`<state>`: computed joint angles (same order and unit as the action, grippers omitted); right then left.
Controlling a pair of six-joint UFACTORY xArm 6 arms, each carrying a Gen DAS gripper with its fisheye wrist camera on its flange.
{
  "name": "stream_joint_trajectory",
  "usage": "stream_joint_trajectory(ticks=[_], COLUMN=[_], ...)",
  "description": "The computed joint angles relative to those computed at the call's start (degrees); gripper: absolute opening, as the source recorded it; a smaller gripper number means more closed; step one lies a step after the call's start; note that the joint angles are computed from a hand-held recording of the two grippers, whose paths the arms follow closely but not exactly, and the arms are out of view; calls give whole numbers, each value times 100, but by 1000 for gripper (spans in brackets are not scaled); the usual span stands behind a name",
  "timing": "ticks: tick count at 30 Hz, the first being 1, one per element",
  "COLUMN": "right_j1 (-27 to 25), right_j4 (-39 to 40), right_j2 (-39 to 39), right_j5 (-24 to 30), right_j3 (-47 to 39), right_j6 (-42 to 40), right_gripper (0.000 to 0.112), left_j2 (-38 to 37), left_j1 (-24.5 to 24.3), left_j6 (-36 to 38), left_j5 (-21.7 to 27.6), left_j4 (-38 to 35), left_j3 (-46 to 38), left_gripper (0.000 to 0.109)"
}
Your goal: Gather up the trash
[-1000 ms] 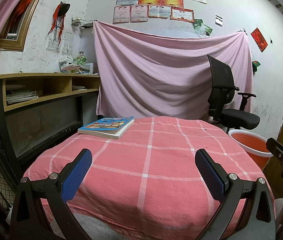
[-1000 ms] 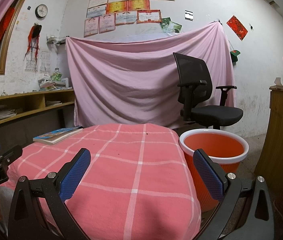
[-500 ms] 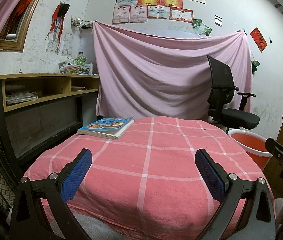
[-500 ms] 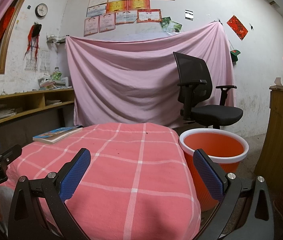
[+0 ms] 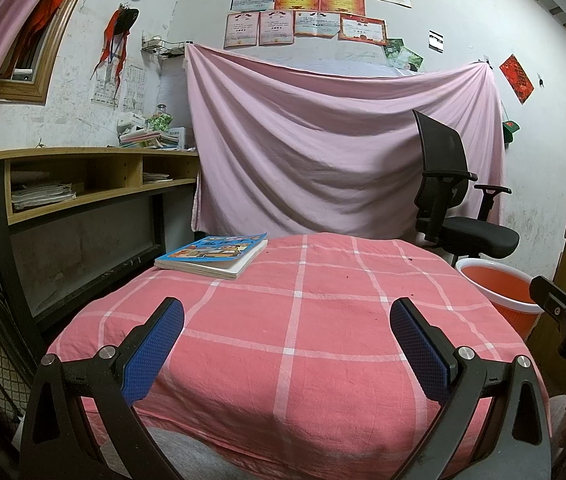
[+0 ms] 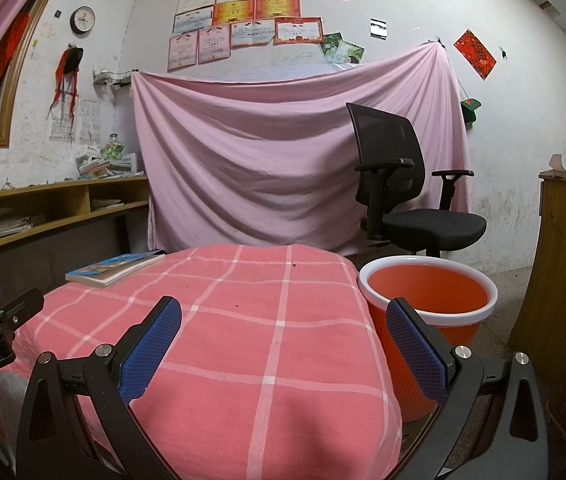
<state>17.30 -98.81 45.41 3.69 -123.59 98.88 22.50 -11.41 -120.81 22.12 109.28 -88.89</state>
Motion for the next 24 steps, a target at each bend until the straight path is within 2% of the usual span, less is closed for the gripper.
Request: stream_joint_trajectory(ticks=[15, 24], right_j1=[6, 1], right_j4=[-13, 70], right_j2=[-15, -10], right_j5=[6, -3], right_j3=[28, 23], right_j6=[15, -67], right_gripper=[103, 103], left_j2=[7, 53], left_j1=[-2, -31], left_j6=[36, 474], left_j5=[-46, 118], left_j4=[-2, -281], left_j3=[-19, -54], left_gripper=[101, 101])
